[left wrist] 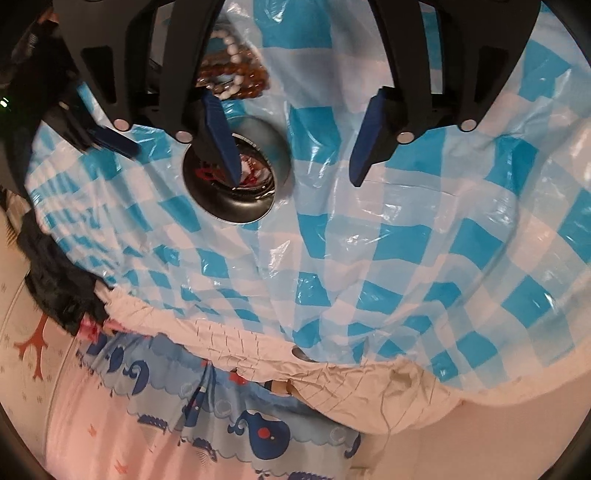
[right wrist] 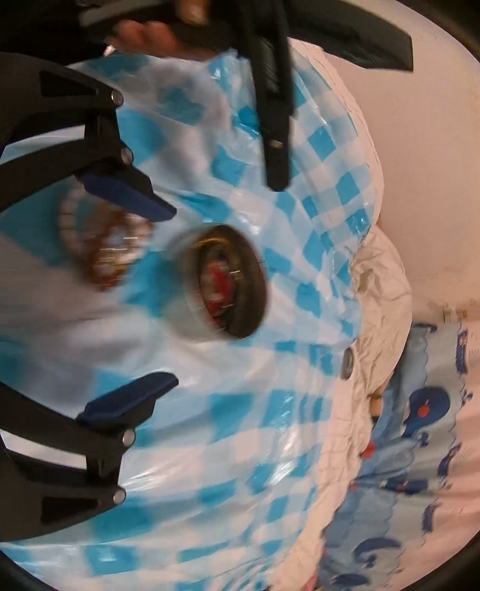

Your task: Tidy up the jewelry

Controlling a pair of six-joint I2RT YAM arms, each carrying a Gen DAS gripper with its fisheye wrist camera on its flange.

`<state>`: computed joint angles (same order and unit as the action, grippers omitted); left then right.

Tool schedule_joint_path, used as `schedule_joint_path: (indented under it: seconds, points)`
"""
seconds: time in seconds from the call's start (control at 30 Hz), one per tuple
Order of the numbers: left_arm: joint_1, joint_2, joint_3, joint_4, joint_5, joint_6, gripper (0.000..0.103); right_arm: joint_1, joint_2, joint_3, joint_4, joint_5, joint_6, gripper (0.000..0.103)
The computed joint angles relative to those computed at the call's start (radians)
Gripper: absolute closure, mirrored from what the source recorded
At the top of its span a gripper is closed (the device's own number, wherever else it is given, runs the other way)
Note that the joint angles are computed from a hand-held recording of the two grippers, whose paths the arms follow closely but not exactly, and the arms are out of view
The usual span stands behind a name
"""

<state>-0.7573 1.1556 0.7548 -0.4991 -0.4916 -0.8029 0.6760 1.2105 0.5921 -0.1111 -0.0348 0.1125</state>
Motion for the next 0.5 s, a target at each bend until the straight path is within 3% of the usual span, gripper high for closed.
schedule_joint_path:
  seconds: [0.1,0.23,0.5]
  points:
    - [-0.045,0.008,0.010,-0.043,-0.064,-0.018,0.036,-0.020,-0.098,-0.079,-0.033,-0.016,0.060,0.020]
    - [-0.102,0.004,0.012,-0.117,-0.158,-0.071,0.025,-0.014,-0.106,-0.088,-0.008,-0.020,0.103,0.020]
    - [-0.130,-0.002,0.016,-0.186,-0.215,-0.110,0.017,0.017,-0.077,-0.096,0.028,0.009,0.113,0.017]
